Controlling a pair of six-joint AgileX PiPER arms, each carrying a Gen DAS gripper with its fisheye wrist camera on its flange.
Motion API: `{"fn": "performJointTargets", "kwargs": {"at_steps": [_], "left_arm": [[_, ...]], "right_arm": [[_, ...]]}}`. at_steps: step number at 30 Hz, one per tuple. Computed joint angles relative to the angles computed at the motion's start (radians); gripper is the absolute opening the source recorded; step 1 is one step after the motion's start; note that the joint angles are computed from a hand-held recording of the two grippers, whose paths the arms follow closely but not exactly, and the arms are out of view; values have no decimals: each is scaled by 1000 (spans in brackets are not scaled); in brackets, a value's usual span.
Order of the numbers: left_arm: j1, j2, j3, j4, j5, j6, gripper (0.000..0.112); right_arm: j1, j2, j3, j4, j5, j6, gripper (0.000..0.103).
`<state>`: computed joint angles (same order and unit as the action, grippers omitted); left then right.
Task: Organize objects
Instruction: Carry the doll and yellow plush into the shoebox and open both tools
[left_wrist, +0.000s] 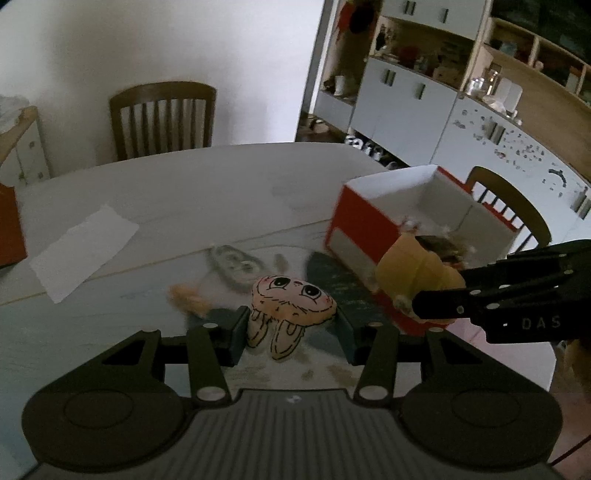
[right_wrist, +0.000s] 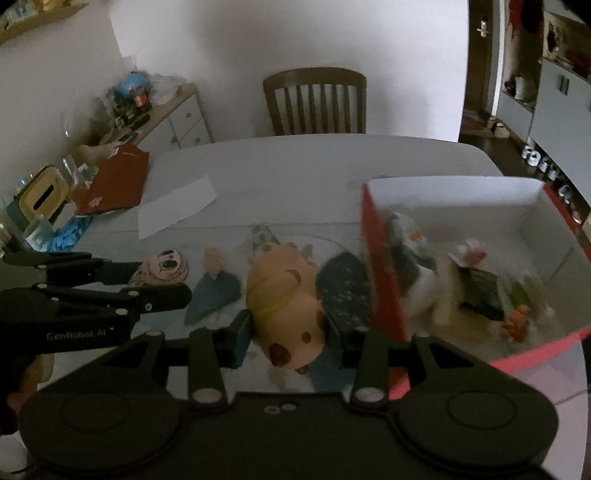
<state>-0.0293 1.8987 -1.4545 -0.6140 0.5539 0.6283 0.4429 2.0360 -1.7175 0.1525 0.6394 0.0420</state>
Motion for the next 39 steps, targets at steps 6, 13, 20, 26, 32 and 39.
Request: {"fn": "performJointTargets", "kwargs": {"at_steps": [6, 13, 20, 26, 32, 39], "left_arm": [[-100, -2, -17, 95, -29, -136, 48], [-221, 28, -82, 250, -42, -338, 48], [-322, 105, -211, 396, -16, -515, 48], [-394, 198, -363, 490, 37, -623, 48], [-449, 323, -567, 557, 132, -691, 48], [-493, 549, -973, 617, 339, -743, 48]], "right_arm": [[-89, -79, 113, 97, -30, -129, 41], [-207, -126, 182, 226, -39, -306, 41], [-323, -127, 189, 331, -22, -473, 41], [-409, -101, 157, 385, -2, -568, 41], [-469, -44, 86, 400, 23, -603, 41], [-501, 85, -96, 366, 74, -573, 41]]}}
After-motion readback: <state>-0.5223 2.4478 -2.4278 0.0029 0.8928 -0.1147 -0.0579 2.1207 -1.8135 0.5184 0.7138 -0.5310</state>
